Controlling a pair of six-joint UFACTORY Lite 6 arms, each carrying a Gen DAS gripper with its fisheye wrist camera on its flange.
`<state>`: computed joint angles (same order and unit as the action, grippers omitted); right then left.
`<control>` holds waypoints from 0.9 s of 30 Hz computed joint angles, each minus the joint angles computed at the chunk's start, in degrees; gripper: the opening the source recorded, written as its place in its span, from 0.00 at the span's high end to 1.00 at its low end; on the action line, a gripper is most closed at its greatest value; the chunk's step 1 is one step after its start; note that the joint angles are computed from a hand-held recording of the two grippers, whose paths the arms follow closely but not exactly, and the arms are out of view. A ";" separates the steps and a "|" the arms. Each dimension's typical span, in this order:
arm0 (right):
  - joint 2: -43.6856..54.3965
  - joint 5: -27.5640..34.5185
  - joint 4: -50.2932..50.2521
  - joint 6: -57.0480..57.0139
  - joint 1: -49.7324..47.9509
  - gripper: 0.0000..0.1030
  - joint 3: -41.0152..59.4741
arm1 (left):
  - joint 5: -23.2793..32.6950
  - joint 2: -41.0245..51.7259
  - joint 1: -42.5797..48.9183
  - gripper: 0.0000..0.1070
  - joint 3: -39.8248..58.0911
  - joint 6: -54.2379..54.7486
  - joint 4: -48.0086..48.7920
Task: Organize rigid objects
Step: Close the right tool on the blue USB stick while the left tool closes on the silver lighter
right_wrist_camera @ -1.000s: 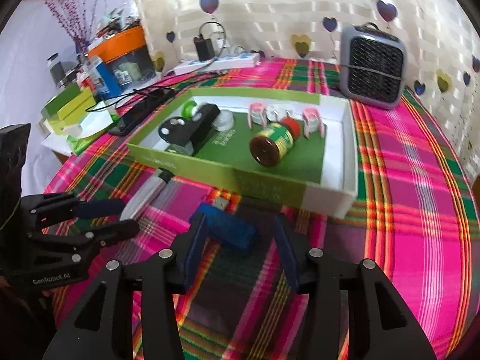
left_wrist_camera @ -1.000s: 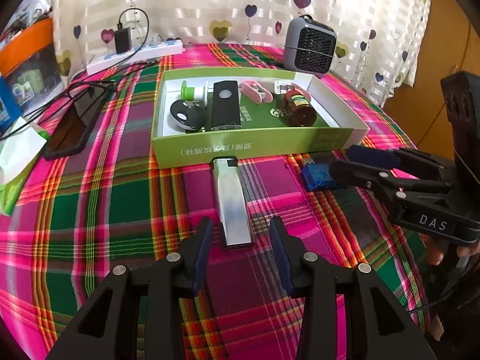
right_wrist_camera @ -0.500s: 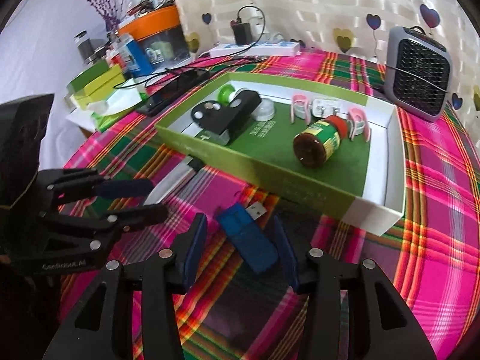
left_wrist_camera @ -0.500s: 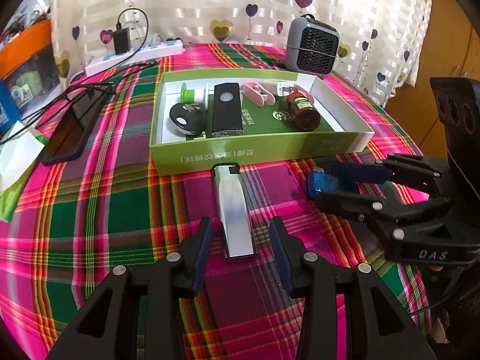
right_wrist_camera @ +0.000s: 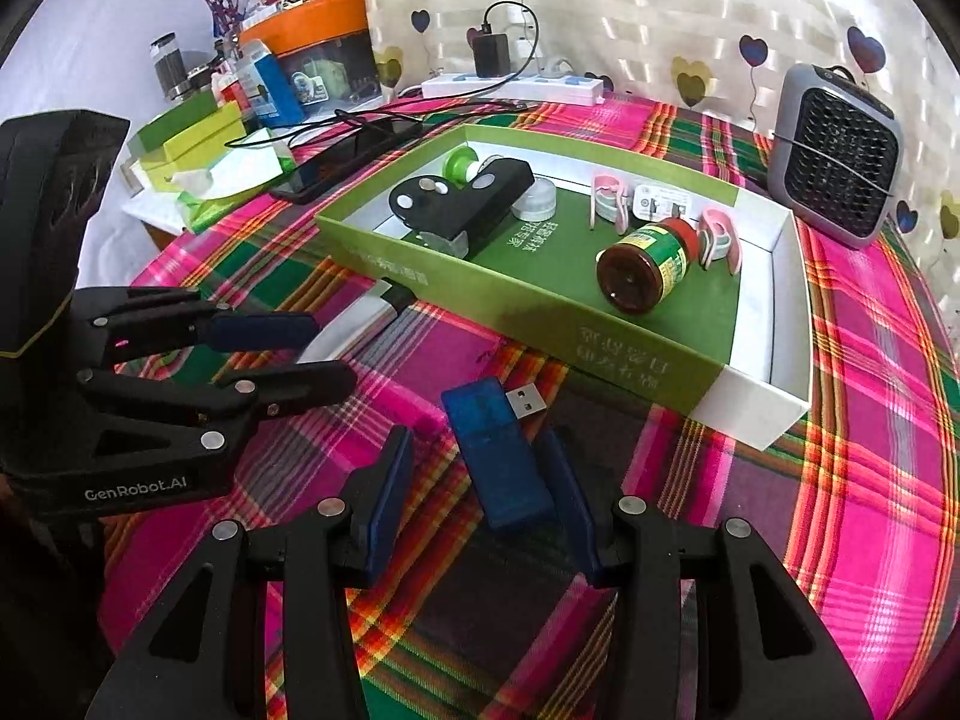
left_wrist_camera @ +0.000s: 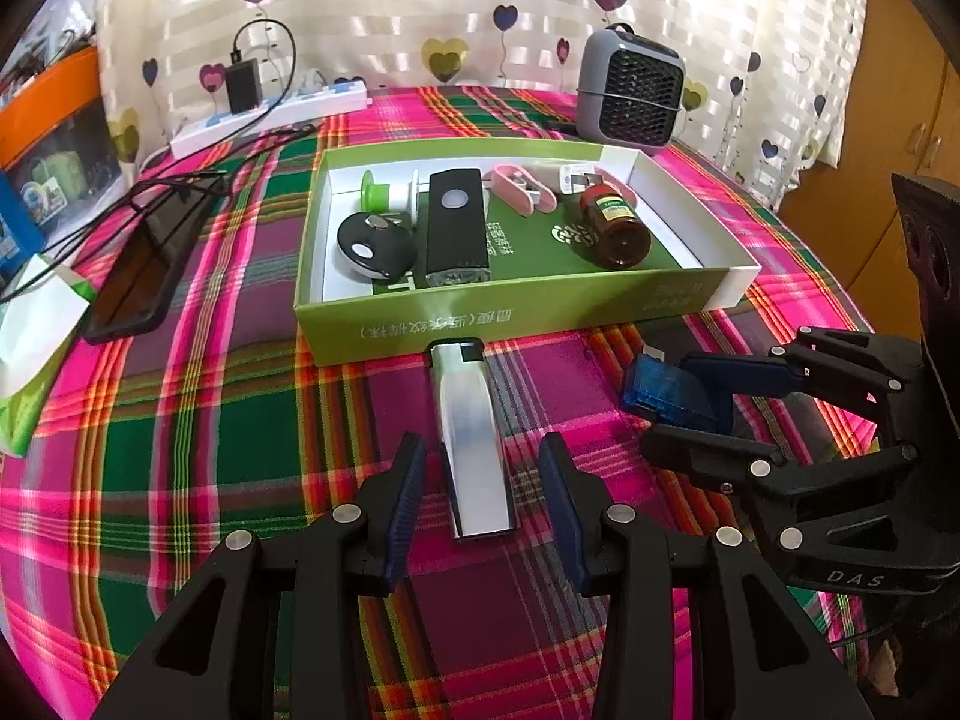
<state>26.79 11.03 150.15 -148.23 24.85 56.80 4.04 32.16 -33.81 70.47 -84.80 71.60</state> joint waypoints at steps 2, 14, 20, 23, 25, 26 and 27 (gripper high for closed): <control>-0.08 -0.41 6.67 -6.23 0.60 0.55 -0.18 | -0.09 -0.11 -0.04 0.64 -0.21 -2.90 2.59; -1.21 -0.88 24.40 -21.97 1.83 0.60 -1.62 | -0.03 -0.21 0.44 0.73 -0.69 -12.47 11.61; -1.53 -0.63 25.39 -22.41 1.59 0.66 -2.10 | 1.53 1.13 -0.04 0.73 1.25 -3.09 2.89; -1.54 -0.65 26.90 -23.78 1.68 0.67 -2.12 | 2.30 1.79 -0.40 0.73 2.15 -2.05 1.94; -1.49 -0.70 28.88 -25.60 1.87 0.68 -2.06 | 2.82 2.06 -0.63 0.73 2.51 -1.84 1.84; -1.51 -0.72 29.24 -25.93 1.91 0.68 -2.07 | 3.08 2.12 -0.83 0.73 2.61 -2.11 2.05; -1.55 -0.72 29.49 -26.17 1.94 0.68 -2.11 | 3.18 2.13 -0.89 0.73 2.54 -3.65 3.60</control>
<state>25.24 10.31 179.65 -174.40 26.78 54.69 7.22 34.29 -34.70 73.02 -88.45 75.20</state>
